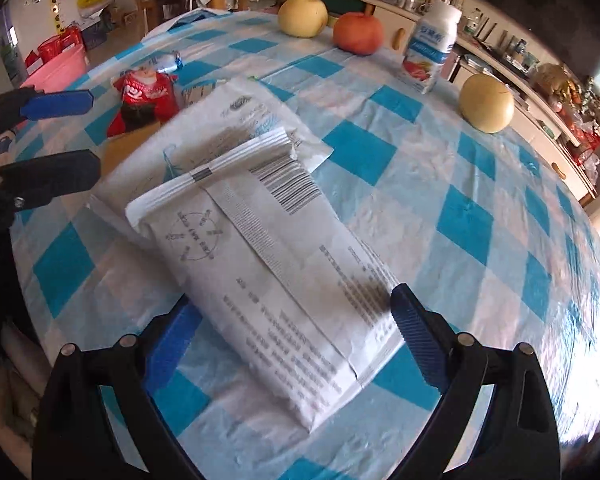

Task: Collect trash
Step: 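Grasp the white paper packet with the right gripper and lift it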

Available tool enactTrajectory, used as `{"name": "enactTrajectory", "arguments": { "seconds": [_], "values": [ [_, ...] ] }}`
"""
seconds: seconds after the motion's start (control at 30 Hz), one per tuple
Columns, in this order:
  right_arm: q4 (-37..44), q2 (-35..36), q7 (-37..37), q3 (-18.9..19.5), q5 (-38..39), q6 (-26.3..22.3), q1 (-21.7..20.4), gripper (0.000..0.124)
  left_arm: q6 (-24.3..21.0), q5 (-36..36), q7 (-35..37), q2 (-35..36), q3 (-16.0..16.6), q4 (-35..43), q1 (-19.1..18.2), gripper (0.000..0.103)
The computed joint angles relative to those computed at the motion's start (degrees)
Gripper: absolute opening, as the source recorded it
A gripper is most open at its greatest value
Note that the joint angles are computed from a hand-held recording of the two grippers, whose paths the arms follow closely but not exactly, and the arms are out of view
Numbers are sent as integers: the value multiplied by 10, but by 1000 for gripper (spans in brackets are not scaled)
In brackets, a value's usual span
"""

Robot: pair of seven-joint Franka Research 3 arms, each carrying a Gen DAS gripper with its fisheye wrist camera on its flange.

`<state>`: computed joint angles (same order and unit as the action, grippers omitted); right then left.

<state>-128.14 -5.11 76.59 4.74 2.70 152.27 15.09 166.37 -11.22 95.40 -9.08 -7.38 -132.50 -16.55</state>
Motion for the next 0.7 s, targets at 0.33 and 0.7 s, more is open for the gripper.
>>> {"name": "enactTrajectory", "arguments": {
  "seconds": [0.33,0.7],
  "values": [
    [53,49,-96,-18,197,-3,-3,99,-6,54,-48,21,-18,18,25,90],
    [57,45,-91,-24,303,-12,-18,71,-12,154,-130,35,-35,37,40,90]
  ]
}}
